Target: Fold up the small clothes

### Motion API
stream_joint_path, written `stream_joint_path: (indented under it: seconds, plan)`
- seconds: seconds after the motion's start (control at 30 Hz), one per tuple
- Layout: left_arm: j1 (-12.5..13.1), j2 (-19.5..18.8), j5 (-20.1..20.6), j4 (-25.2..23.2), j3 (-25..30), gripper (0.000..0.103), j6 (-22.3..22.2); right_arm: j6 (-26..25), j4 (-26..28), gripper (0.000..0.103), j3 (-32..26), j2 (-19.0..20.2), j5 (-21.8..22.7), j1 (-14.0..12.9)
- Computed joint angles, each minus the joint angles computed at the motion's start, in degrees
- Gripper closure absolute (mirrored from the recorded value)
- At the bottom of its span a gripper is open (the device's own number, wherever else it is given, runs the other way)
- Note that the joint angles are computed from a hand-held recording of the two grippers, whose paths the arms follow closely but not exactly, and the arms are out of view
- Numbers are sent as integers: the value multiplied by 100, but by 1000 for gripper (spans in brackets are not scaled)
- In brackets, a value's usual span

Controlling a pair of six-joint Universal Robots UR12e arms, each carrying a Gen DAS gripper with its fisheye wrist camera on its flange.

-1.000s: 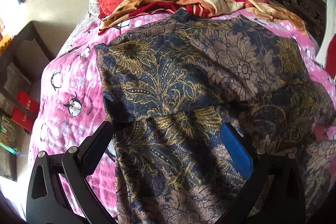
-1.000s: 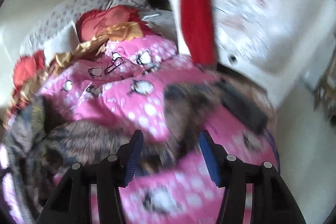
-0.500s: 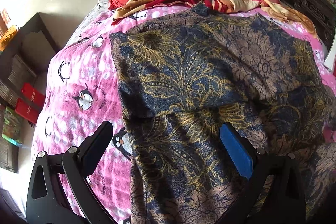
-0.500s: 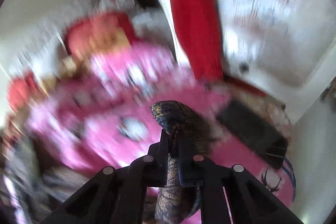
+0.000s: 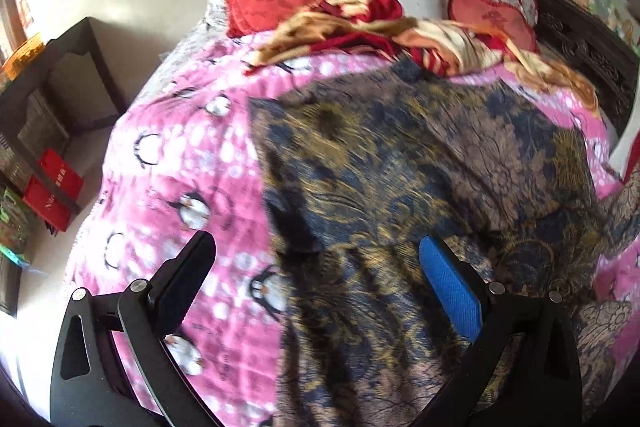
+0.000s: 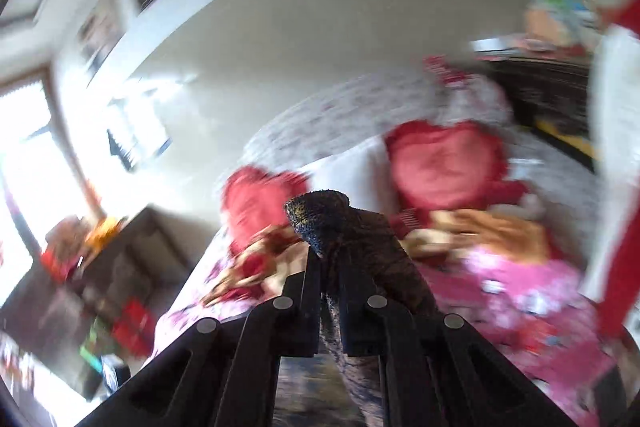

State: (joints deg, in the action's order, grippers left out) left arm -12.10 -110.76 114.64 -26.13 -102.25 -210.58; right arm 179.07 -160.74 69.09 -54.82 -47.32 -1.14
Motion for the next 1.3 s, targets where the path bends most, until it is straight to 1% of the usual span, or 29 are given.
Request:
stream_joint_path:
  seconds: [0.03, 0.1, 0.2, 0.3, 0.37, 0.47, 0.53, 0.63, 0.67, 0.73, 0.77, 0.8, 0.83, 0.87, 0.9, 0.93, 0.97, 1.0, 1.03, 1.1, 1.13, 1.17, 1.23, 1.3]
  plan:
    - [23, 48, 44, 31, -49, 0, -7, -224, 236, 97, -160, 75, -15, 163]
    - [65, 128, 130, 83, -137, 0, -9, -487, 619, 97, -483, 256, 16, 410]
    - [147, 228, 223, 132, -274, 0, -71, -803, 1043, 97, -668, 403, 148, 698]
    - [272, 299, 165, 125, -395, 0, -237, -1199, 1528, 97, -879, 612, 308, 1003]
    - [342, 328, 104, 118, -459, 0, -340, -1503, 1968, 97, -1012, 777, 300, 1224]
    - [401, 342, 73, 102, -528, 1, -415, -1967, 2507, 97, -1020, 927, 205, 1487]
    - [425, 344, 39, 100, -562, 1, -432, -2179, 2771, 97, -1079, 1077, 127, 1633]
    - [459, 330, -32, 100, -575, 1, -455, -2405, 3029, 97, -1107, 1248, -90, 1832]
    - [467, 319, -62, 128, -570, 1, -443, -2442, 3229, 97, -1091, 1277, -198, 1875]
    - [492, 302, -157, 246, -577, 1, -348, -2599, 3865, 95, -1226, 1371, -463, 1940]
    - [506, 293, -222, 282, -572, 1, -297, -2619, 4009, 91, -1235, 1382, -502, 1934]
    - [521, 283, -280, 341, -570, 1, -272, -2561, 3938, 81, -1124, 1337, -389, 1886]
    - [546, 270, -396, 527, -594, 1, -246, -2507, 3856, 73, -1020, 1281, -241, 1830]
    - [567, 260, -478, 636, -603, 1, -234, -2431, 3729, 55, -865, 1192, -42, 1741]
    - [588, 240, -579, 746, -602, 1, -237, -2353, 3572, 43, -712, 1104, 109, 1661]
    - [620, 211, -720, 839, -590, 1, -259, -2335, 3344, 41, -478, 960, 280, 1542]
    - [654, 177, -867, 875, -560, 1, -313, -2392, 3230, 41, -343, 862, 282, 1475]
    - [671, 147, -954, 873, -526, 1, -367, -2444, 3157, 41, -222, 756, 155, 1431]
    - [690, 102, -1040, 897, -486, 1, -421, -2465, 3035, 41, -68, 626, -65, 1363]
    - [706, -5, -1109, 916, -383, 1, -504, -2387, 2716, 41, 232, 434, -86, 1198]
    - [714, -40, -1141, 879, -336, 1, -531, -2295, 2413, 41, 438, 318, -162, 1088]
    - [729, -78, -1221, 878, -290, 1, -539, -2214, 2186, 41, 534, 254, -352, 1030]
    - [749, -154, -1388, 981, -214, 1, -549, -1960, 1550, 41, 810, 107, -991, 912]
    - [747, -251, -1477, 1063, -109, 1, -565, -1758, 1378, 40, 926, 49, -1159, 765]
